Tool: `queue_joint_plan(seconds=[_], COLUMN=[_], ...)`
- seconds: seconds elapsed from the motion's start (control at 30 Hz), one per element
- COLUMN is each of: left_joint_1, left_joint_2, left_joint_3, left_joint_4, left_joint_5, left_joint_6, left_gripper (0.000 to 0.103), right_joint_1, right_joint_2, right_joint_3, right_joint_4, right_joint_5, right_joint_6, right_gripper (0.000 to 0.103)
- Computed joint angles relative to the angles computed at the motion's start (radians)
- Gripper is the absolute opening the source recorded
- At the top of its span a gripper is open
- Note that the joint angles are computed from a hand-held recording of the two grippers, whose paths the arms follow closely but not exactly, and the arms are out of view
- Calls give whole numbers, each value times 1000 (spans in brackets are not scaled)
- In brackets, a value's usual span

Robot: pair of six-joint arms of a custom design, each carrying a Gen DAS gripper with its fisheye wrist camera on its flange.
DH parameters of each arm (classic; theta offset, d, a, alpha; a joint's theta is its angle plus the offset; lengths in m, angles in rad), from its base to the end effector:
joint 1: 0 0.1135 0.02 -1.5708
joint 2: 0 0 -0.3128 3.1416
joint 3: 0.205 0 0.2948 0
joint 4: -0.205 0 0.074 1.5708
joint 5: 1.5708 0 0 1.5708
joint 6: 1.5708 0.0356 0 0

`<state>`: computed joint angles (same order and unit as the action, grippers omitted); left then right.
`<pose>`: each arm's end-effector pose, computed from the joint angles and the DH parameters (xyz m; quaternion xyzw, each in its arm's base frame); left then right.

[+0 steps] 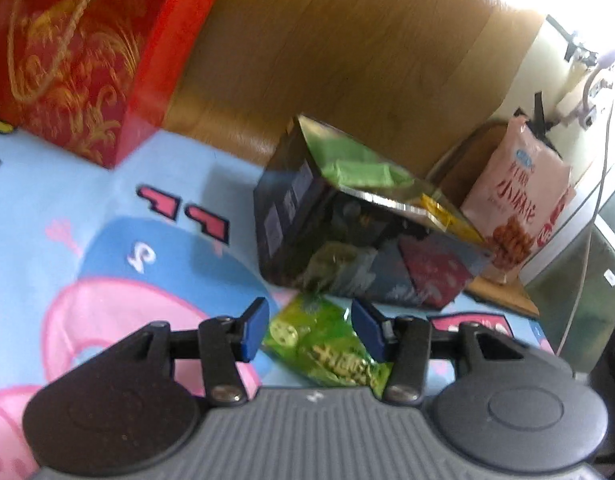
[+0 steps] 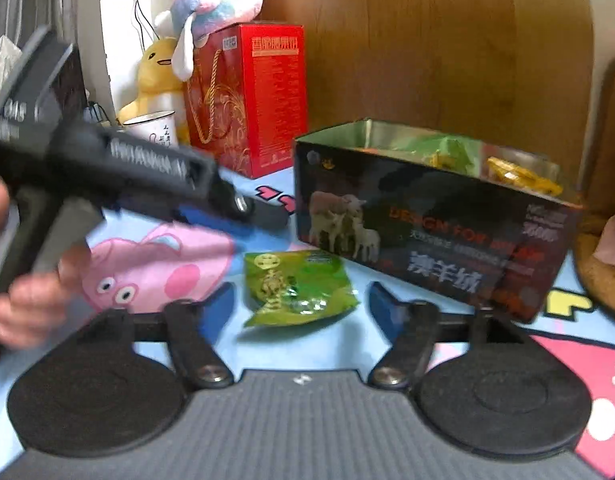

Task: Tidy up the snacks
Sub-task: 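Move the left tool over the small green snack packet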

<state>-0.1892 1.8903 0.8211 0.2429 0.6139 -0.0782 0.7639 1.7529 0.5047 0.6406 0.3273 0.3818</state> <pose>0.3689 -0.0915 0.1104 0.1590 0.8805 -0.3252 0.3061 0.2343 0.2086 0.1049 -0.0919 0.8728 0.1264 0.4623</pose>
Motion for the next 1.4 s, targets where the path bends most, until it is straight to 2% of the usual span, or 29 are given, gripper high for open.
queue_joint_plan(seconds=[0.1,0.13,0.17,0.33,0.5,0.57,0.7,0.9,1.03,1.23,1.4], left_joint_1=[-28,-34,-41,-73,-133,-159,-201,-261,-295,-301,-299], left_joint_2=[9,4,-2,-50,-143,-185,-242,-291,-296,-302,-299], left_joint_3=[-12,-23,-33,-95,-213,-267,-358,-419,-435,-448,-448], left_joint_4=[27,42,48,63,114,140,205,230,247,261,265], left_joint_5=[-53,-65,-76,-110,-201,-255,-351,-458,-516,-538,-536], left_joint_6=[21,29,35,52,91,102,114,112,120,117,120], left_gripper=[47,47,47,47,52,59,63,71,72,72,73], right_joint_1=[-21,-23,-15,27,95,141,269,439,461,469,475], right_joint_2=[40,44,39,16,-21,-51,-112,-129,-117,-108,-108], right_joint_3=[77,93,96,68,-11,-48,-110,-129,-128,-116,-113], right_joint_4=[-108,-139,-148,-148,-107,-106,-154,-256,-256,-276,-290], right_joint_5=[-29,-34,-16,17,63,105,230,407,439,453,463], right_joint_6=[-1,9,12,-8,14,45,152,334,381,388,397], right_gripper=[83,78,70,67,67,67,67,68,69,76,76])
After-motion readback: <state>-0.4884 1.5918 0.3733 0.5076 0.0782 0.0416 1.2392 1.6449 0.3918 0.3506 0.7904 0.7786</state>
